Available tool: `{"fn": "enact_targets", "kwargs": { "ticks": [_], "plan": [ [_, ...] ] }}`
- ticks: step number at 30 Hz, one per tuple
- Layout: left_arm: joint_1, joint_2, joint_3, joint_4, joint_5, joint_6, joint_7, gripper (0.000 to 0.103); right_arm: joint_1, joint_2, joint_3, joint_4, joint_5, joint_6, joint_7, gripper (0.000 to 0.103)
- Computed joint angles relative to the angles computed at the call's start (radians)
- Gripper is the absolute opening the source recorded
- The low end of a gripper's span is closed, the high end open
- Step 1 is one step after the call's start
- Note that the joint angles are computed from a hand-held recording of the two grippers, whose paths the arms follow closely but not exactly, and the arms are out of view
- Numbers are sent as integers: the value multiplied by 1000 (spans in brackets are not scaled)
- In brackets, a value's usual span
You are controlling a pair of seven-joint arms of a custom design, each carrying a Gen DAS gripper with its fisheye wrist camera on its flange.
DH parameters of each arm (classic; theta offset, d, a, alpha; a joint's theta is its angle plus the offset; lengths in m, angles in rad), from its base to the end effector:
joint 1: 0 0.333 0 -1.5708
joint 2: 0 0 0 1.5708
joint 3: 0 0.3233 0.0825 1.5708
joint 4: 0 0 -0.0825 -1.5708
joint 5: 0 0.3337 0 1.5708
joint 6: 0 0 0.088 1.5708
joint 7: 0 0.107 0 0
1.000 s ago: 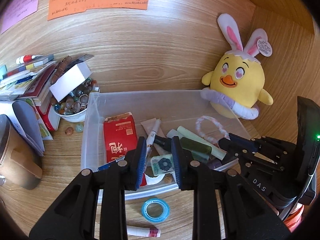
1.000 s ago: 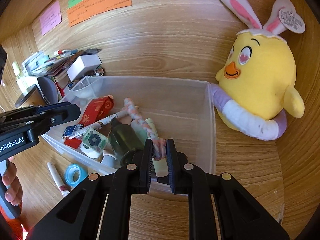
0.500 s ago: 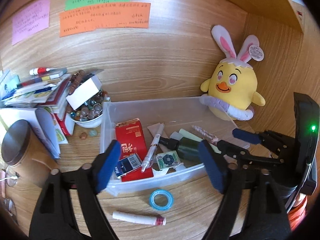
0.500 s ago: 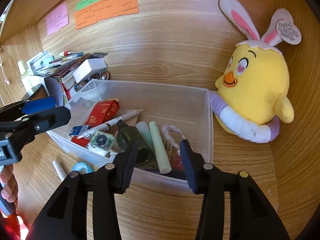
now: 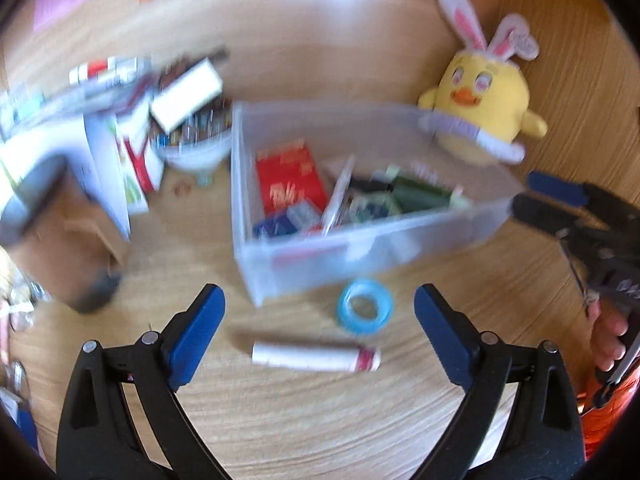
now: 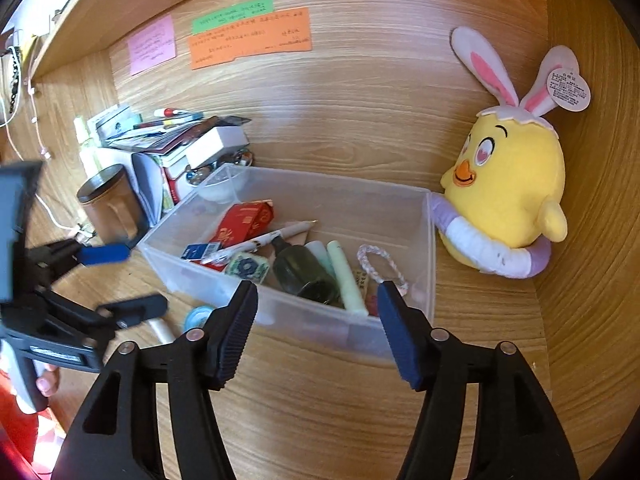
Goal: Organize objects
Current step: 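Withdraw both tools from the box toward the lip balm and tape roll, then grasp white-red lip balm tube with left tool while right tool grasps blue tape roll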
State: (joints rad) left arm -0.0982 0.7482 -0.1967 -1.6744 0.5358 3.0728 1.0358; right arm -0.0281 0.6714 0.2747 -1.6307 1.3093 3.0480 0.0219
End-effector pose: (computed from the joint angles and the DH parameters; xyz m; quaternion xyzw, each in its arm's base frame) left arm 0.6575 -0.2117 0.2903 -0.6031 0.7259 -0.2865 0.1651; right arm 0.6700 0.0545 0.3115 -0.7544 0.5031 -0.2118 0.3645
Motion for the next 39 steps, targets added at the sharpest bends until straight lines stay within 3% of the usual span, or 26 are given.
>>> {"fn": "enact_targets", "kwargs": {
  "ticks": [2,4,9,14,18,22,25,29,39],
  "plan": [
    [59,24,-74,8,-31,-50,50,97,-7,-8,12,-16,18,7,-27,63],
    [85,40,-107,11,-60,-76,83,97,-3,-15,12,-29,25,5,-39,63],
    [89,63,-128,18,-98,-116,151,97,28,-17,-18,-49,-11,-14,0,64],
    [-12,59,-24,28,-58,-108,131,97,56,-12,-49,-64,-105,-45,101,64],
    [-34,48,12,0,-28,-59,101,84,69,-5,-55,-74,-178,-54,156,64],
    [-48,19,50,-56,9,4,56,84,87,13,-67,-72,-256,-70,219,64],
    [-90,-20,123,-115,48,64,-16,84,116,37,-96,-50,-338,-109,305,64],
    [-97,-58,174,-173,71,118,-100,84,140,71,-118,-22,-436,-147,394,64],
    [-58,-101,226,-248,92,239,-197,84,218,154,-162,45,-623,-142,569,62]
  ]
}}
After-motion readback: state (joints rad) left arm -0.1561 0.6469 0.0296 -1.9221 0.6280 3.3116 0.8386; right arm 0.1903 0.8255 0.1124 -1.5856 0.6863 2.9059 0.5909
